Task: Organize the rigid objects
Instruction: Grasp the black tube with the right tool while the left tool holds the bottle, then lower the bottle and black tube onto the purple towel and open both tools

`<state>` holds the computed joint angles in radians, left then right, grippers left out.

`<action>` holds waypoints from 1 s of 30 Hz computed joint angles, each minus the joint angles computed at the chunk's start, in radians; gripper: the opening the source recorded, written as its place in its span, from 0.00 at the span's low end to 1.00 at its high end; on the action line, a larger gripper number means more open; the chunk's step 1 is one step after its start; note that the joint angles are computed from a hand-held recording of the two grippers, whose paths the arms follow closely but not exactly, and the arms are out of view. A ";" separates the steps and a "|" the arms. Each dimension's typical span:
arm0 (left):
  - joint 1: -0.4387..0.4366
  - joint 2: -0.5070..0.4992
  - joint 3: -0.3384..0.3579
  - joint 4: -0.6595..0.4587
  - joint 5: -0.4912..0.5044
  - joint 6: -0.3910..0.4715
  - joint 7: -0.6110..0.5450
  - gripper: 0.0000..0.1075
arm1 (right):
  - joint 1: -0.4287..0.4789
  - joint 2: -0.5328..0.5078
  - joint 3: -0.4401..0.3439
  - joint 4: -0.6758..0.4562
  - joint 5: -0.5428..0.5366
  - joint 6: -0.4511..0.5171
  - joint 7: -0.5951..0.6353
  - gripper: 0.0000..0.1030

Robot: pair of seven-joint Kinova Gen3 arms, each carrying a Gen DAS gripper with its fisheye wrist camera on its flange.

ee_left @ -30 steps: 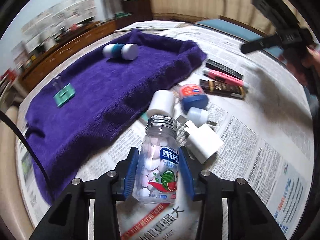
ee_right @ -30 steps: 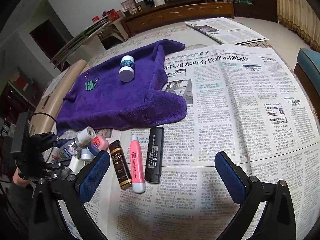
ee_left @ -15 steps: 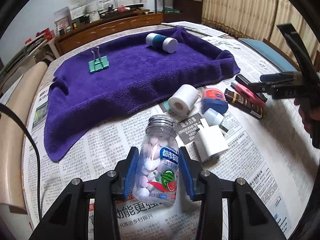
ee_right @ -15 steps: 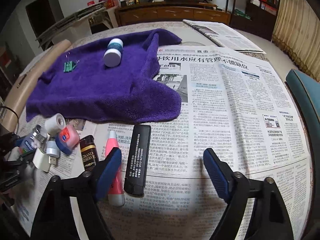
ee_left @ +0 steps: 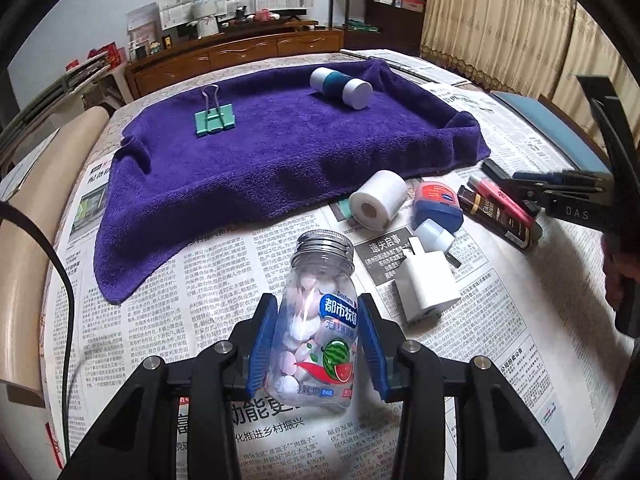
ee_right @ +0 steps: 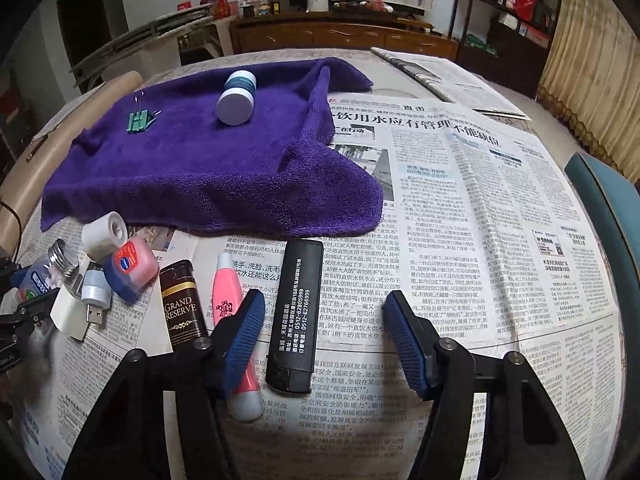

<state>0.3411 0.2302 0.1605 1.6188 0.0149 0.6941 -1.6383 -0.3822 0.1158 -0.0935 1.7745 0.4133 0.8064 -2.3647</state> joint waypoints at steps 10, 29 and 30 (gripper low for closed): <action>-0.016 -0.015 -0.013 0.012 0.012 -0.003 0.047 0.36 | 0.048 -0.037 0.003 0.023 -0.101 -0.057 0.059 0.21; -0.060 -0.030 -0.021 -0.140 0.018 0.070 0.050 0.36 | 0.080 -0.066 -0.011 -0.094 -0.150 -0.050 0.165 0.21; -0.060 -0.025 -0.023 -0.155 0.015 0.071 0.052 0.36 | 0.080 -0.056 -0.009 -0.120 -0.155 -0.041 0.178 0.21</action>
<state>0.2813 0.2049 0.1379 1.4640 0.0296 0.7652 -1.5865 -0.3020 0.0598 -0.1030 1.6545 0.2583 0.7650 -2.1865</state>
